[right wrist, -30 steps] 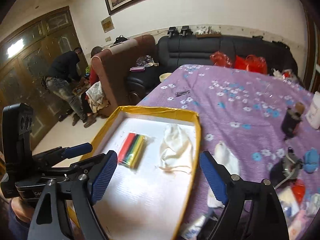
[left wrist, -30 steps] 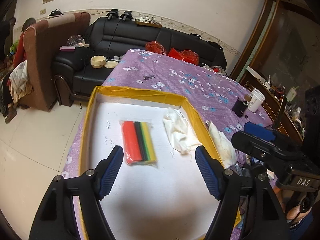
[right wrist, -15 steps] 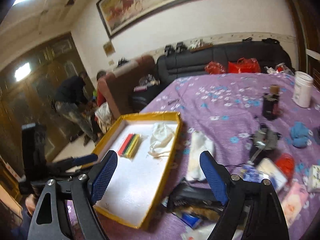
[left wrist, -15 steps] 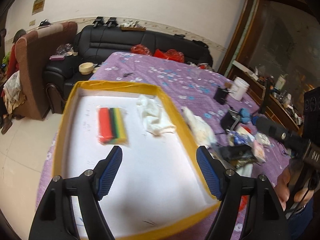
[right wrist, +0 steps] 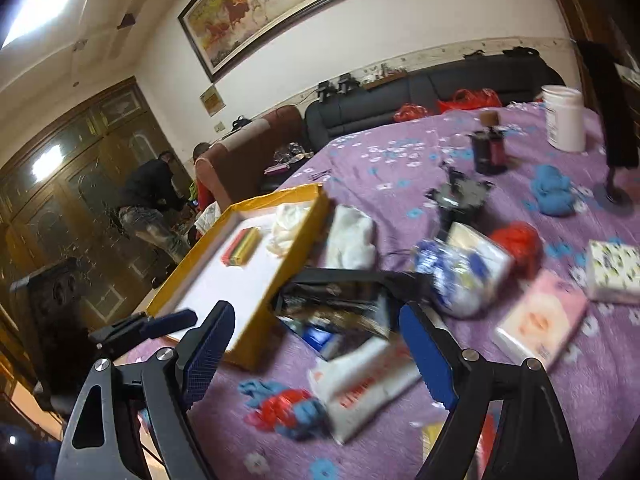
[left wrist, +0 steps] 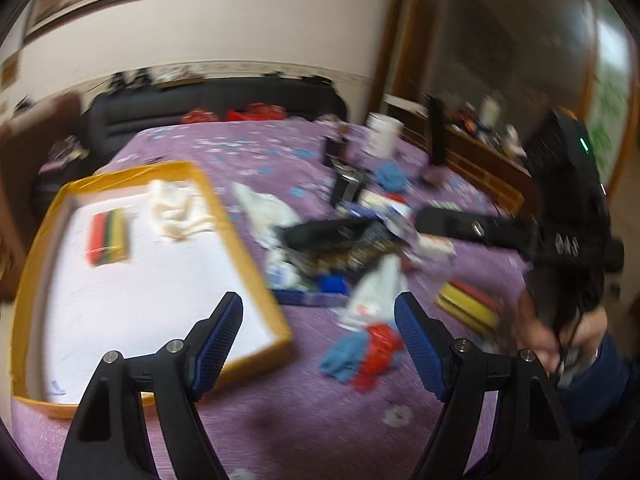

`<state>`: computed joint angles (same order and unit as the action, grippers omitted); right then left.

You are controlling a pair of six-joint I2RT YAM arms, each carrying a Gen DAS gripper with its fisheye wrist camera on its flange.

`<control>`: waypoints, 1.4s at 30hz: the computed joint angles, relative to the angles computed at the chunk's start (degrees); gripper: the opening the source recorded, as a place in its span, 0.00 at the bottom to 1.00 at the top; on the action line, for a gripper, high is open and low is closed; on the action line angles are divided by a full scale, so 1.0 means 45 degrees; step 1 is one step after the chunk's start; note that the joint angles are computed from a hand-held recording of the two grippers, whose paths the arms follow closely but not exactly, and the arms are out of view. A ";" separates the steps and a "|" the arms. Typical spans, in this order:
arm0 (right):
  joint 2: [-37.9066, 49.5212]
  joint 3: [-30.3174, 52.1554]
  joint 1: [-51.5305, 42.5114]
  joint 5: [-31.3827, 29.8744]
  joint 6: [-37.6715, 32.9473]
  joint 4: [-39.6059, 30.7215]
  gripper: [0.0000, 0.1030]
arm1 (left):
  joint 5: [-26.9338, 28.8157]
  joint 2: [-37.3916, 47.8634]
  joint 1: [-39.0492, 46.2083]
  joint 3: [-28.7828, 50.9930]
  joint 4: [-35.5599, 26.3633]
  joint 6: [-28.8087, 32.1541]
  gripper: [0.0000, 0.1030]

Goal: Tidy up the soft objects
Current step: 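Move both open tools back from the tray to the table items, then grasp the blue sock with red bag with the left tool while the right tool grasps the striped tube pack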

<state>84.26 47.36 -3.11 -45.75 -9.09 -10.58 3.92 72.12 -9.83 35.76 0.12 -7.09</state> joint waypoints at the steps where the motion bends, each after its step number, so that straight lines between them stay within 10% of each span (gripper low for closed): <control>1: 0.0022 -0.0066 -0.0247 -0.0120 -0.0057 0.0039 0.86 | -0.0098 0.0204 -0.0254 0.0046 0.0013 0.0061 0.75; 26: 0.2158 0.1154 -0.3630 -0.1910 -0.2392 -0.2299 0.86 | -0.0283 0.3894 -0.1566 0.2259 -0.1427 0.0475 0.75; 28: 0.2257 0.1341 -0.3576 -0.1819 -0.2821 -0.2875 0.86 | -0.0471 0.4230 -0.1761 0.2502 -0.1496 0.0268 0.64; 40: 0.0404 -0.0679 -0.1617 0.3884 -0.4906 -0.2651 0.85 | -0.0380 0.3567 -0.1776 0.1564 -0.0175 0.0149 0.47; 42: 0.0043 -0.1138 -0.1328 0.4257 -0.5147 -0.2324 0.68 | -0.0397 0.3372 -0.1819 0.1336 0.0067 0.0197 0.47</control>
